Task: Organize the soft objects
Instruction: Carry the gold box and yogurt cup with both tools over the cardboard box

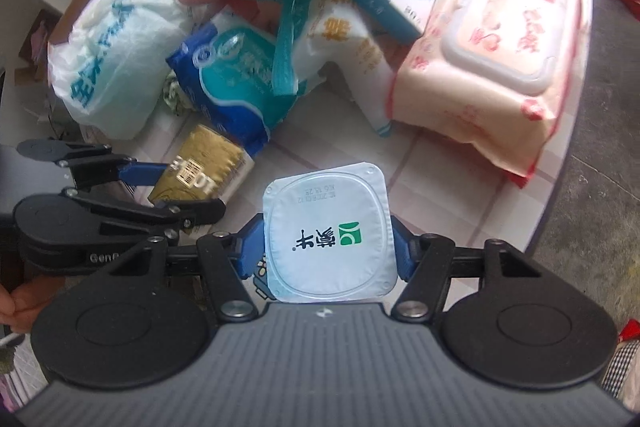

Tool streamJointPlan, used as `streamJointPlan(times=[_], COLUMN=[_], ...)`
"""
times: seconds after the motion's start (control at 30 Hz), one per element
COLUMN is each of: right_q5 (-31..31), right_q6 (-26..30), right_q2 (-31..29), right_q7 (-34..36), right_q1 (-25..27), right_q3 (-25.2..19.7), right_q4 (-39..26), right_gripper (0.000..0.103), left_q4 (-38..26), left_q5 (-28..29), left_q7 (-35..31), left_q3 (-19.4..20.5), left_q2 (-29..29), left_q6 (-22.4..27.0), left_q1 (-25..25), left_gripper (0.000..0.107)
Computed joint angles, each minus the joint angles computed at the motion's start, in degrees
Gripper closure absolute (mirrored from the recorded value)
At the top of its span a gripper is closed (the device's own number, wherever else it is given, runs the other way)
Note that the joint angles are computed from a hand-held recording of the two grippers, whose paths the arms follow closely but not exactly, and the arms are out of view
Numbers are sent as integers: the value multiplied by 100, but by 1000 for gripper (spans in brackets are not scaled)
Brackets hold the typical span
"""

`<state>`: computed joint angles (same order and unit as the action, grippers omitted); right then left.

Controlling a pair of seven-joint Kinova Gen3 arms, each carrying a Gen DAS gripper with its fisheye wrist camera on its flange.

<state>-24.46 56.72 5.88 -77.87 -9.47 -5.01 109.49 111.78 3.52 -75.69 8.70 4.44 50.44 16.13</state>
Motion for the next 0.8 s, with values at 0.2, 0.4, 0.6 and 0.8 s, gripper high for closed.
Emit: streamJointPlan(times=[0.2, 0.4, 0.6, 0.8], right_q5=[-53, 131, 706, 1587], right_q6=[501, 878, 1155, 1700], right_q2=[-170, -67, 314, 925], right_q7=[-315, -818, -1726, -2918], right_q1=[140, 190, -27, -665], right_q3=[143, 204, 128, 14], right_q4=[-502, -1337, -2395, -3930], right_gripper=[42, 42, 42, 42], left_q4=[-646, -1248, -1942, -2538], left_q5=[107, 342, 849, 1730], left_q7=[-78, -342, -1214, -2370], left_q3=[24, -80, -234, -436], left_q2=[-118, -49, 265, 500], left_q6=[530, 706, 864, 1296], left_q1=[-18, -203, -648, -1429], left_gripper=[54, 54, 54, 54])
